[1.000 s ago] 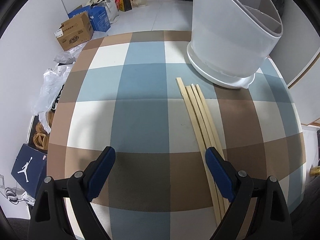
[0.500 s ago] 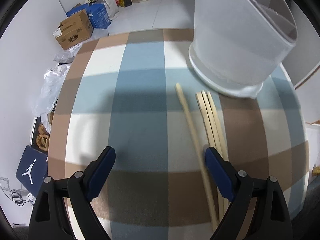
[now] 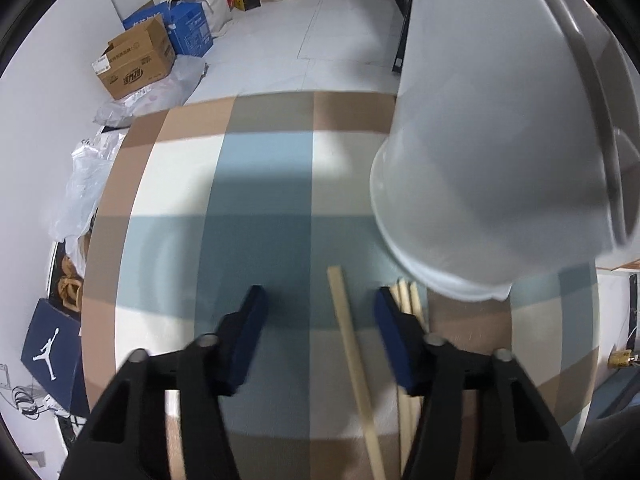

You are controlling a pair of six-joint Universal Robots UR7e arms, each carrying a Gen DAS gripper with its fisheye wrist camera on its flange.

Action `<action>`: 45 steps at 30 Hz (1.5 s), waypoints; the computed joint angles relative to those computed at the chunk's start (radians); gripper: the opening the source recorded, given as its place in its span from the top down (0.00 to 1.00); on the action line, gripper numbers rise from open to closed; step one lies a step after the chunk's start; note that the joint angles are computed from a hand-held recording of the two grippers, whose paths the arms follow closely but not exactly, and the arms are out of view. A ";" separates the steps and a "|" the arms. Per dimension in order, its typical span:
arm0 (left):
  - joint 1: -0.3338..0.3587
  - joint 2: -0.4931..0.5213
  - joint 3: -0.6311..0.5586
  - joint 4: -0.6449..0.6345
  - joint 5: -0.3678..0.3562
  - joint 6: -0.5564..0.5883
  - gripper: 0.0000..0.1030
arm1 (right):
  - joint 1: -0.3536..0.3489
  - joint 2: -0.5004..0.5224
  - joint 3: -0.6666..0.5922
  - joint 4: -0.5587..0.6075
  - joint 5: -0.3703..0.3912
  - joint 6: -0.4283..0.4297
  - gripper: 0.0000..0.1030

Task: Organize utensils
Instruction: 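Lower the left tool to the stick pile and grasp one stick, then grasp a stick with the right tool while the left tool holds its stick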

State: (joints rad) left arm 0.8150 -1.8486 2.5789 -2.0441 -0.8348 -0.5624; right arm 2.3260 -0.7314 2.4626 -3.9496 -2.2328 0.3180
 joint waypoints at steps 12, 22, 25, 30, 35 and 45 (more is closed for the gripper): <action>-0.065 -0.161 0.044 -0.050 -0.060 0.038 0.97 | -0.026 0.006 0.000 0.032 0.014 0.003 0.00; -0.260 -0.474 0.034 0.210 -0.091 -0.078 0.98 | -0.044 0.025 -0.021 0.180 0.094 0.008 0.20; -0.244 -0.503 0.040 0.178 -0.082 -0.044 0.98 | -0.060 0.032 -0.036 0.279 0.124 0.036 0.34; -0.148 -0.481 0.036 0.063 -0.097 0.060 0.98 | -0.052 0.063 -0.082 0.414 0.136 0.031 0.44; -0.106 -0.514 0.022 0.041 -0.141 0.074 0.98 | -0.045 0.107 -0.137 0.510 0.108 0.036 0.57; -0.048 -0.548 0.000 -0.006 -0.212 0.107 0.98 | -0.055 0.189 -0.235 0.663 0.050 0.064 0.75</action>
State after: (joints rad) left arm 0.7674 -2.3961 2.5792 -2.0498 -1.0466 -0.4558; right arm 2.2706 -0.5423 2.2275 -3.2865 -2.1828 0.3819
